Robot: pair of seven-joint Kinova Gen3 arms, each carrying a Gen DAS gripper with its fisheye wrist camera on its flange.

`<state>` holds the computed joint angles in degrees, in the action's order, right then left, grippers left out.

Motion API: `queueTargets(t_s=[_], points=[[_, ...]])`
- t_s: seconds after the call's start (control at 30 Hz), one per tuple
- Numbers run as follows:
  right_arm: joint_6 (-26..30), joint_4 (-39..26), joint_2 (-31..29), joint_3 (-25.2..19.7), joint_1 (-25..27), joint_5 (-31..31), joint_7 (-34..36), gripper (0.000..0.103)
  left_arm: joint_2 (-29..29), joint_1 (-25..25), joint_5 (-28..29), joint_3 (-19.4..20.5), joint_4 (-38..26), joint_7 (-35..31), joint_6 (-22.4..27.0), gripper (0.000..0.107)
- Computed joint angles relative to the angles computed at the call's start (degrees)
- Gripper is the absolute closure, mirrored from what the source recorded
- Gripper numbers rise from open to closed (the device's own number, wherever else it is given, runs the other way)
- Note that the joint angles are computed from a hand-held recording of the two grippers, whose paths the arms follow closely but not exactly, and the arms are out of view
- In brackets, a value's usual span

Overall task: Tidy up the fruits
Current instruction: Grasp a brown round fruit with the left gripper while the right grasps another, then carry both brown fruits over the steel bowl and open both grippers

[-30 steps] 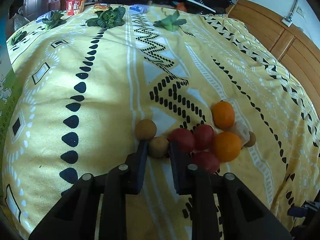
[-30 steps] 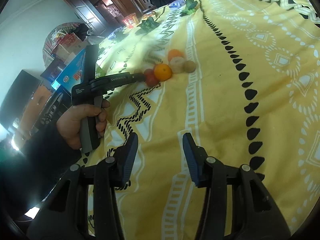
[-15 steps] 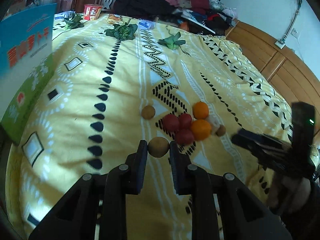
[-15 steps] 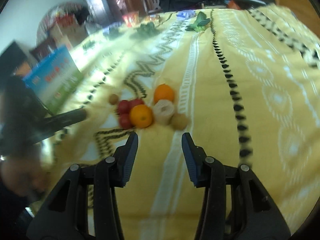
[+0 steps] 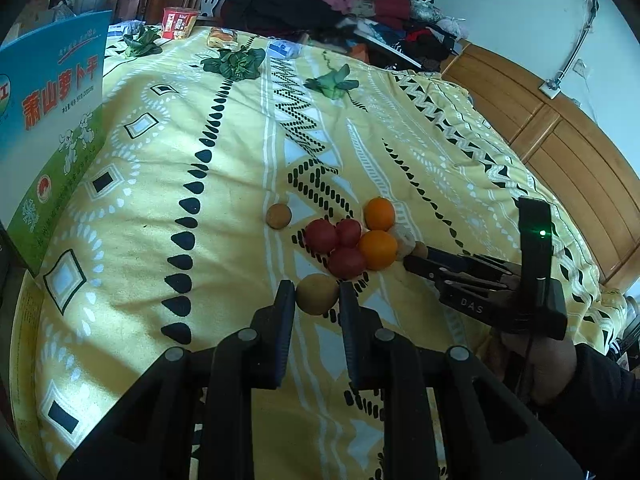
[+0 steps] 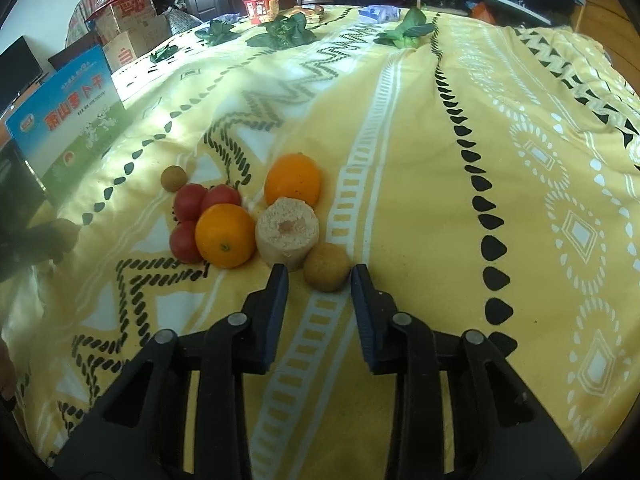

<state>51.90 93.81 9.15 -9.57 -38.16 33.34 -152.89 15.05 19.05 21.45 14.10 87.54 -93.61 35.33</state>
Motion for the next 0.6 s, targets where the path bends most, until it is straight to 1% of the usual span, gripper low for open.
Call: queueTargets(t_s=[0.07,0.13,0.2,0.3,0.4,0.5,0.6], points=[[0.0,0.2,0.2,0.1,-0.3,1.0,-0.6,0.069,-0.5,0.1,-0.2,-0.1,0.1,0.2,0.2,0.085],[0.1,0.0,0.4,0.1,-0.3,0.8,-0.5,0.070,-1.4,0.2,-0.4,-0.3,0.5,0.4,0.1,0.085],[1.5,-0.6,0.2,0.1,-1.1,1.9,-1.5,0.078,-2.5,0.1,-0.5,-0.4,0.9,0.5,0.1,0.085],[2.3,-0.4,-1.3,-0.5,-2.2,4.0,-4.0,0.078,-4.6,-0.5,-0.1,-0.7,1.7,0.2,0.1,0.085],[3.6,-0.8,-3.3,-2.1,-3.4,6.7,-6.6,0.078,-7.3,-0.9,0.1,-1.3,2.8,-0.2,-0.1,0.085],[6.1,-2.4,-4.7,-4.2,-4.9,9.3,-8.4,0.078,-10.5,-2.2,2.3,-1.9,4.0,-2.1,0.5,0.085],[8.7,-5.2,-5.4,-6.4,-6.8,11.9,-9.5,0.078,-14.5,-3.3,4.4,-3.5,5.4,-4.0,1.4,0.085]])
